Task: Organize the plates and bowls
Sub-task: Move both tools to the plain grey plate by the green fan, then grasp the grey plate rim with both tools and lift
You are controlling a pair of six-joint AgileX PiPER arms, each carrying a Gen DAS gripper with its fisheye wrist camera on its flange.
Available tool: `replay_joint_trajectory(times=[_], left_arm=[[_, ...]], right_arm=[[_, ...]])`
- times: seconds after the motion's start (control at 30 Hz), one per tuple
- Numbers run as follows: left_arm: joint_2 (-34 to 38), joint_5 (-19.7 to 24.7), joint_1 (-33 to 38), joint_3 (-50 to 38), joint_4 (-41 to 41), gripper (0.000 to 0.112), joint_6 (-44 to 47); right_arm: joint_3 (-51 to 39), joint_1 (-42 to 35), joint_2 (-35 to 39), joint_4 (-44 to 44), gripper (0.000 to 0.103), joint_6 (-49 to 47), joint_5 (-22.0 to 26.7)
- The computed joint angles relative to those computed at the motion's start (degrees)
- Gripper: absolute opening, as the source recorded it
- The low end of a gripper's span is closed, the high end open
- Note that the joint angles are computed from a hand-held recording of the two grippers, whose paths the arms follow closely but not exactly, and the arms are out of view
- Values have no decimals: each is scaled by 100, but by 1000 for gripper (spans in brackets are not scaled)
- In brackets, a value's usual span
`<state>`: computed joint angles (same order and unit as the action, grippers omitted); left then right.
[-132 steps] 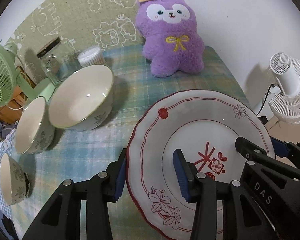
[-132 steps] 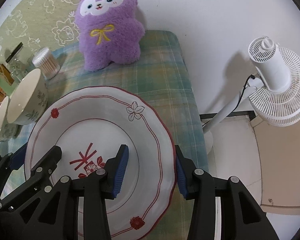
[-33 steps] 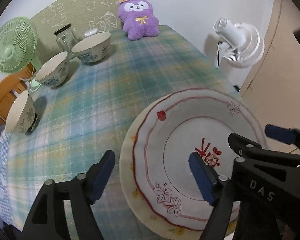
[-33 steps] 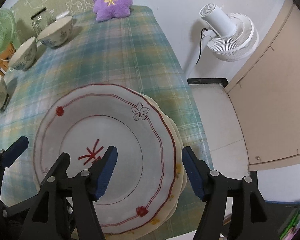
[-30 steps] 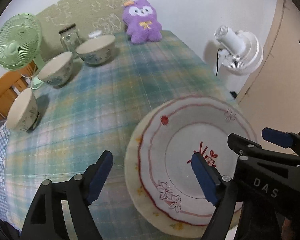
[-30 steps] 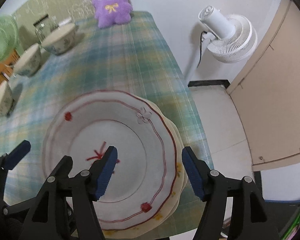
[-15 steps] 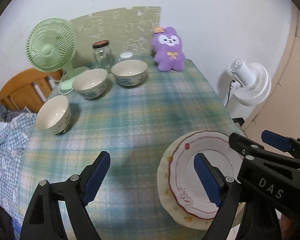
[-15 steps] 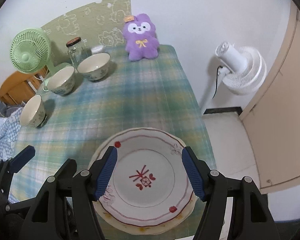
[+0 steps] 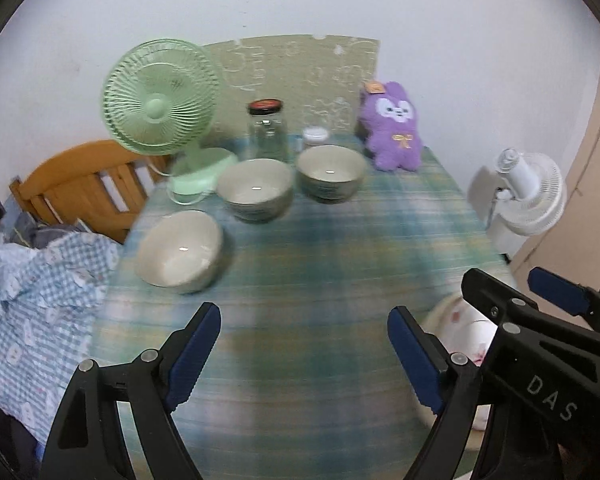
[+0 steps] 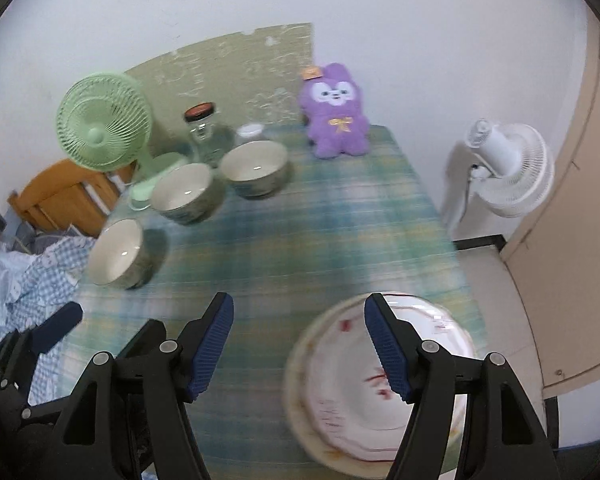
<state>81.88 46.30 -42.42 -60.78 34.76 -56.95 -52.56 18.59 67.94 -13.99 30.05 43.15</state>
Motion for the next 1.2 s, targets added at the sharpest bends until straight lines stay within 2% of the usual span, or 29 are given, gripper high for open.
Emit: replay_joint_trajectory(times=[0.13, 0.3, 0.4, 0.57, 0.7, 1.07, 1.13, 1.2], left_arm=[[-262, -275, 599, 340, -33, 84, 467], [-309, -950, 1809, 512, -1104, 84, 2112], [-160, -1201, 2462, 472, -1778, 84, 3054], [131, -1496, 3133, 363, -2145, 80, 3769], [436, -1736, 3590, 216, -2586, 77, 4518], [1563, -1950, 4479, -501, -3969, 54, 6343], [1757, -1980, 4507, -613, -3911, 51, 6368], [1951, -2026, 4486, -711, -3650, 48, 6217]], right_arm=[[-319, 837, 475, -524, 71, 1005, 58], [-817, 1508, 1177, -958, 71, 2004, 159], [-1142, 1812, 1597, -1261, 71, 2506, 221], [-1794, 2177, 2316, -1712, 71, 3130, 309], [-2508, 2449, 2976, -2039, 71, 3318, 716], [-3949, 2343, 4447, -1567, 71, 2903, 489], [-4146, 2326, 4670, -1521, 70, 2925, 486], [-4362, 2289, 4908, -1410, 62, 2885, 516]])
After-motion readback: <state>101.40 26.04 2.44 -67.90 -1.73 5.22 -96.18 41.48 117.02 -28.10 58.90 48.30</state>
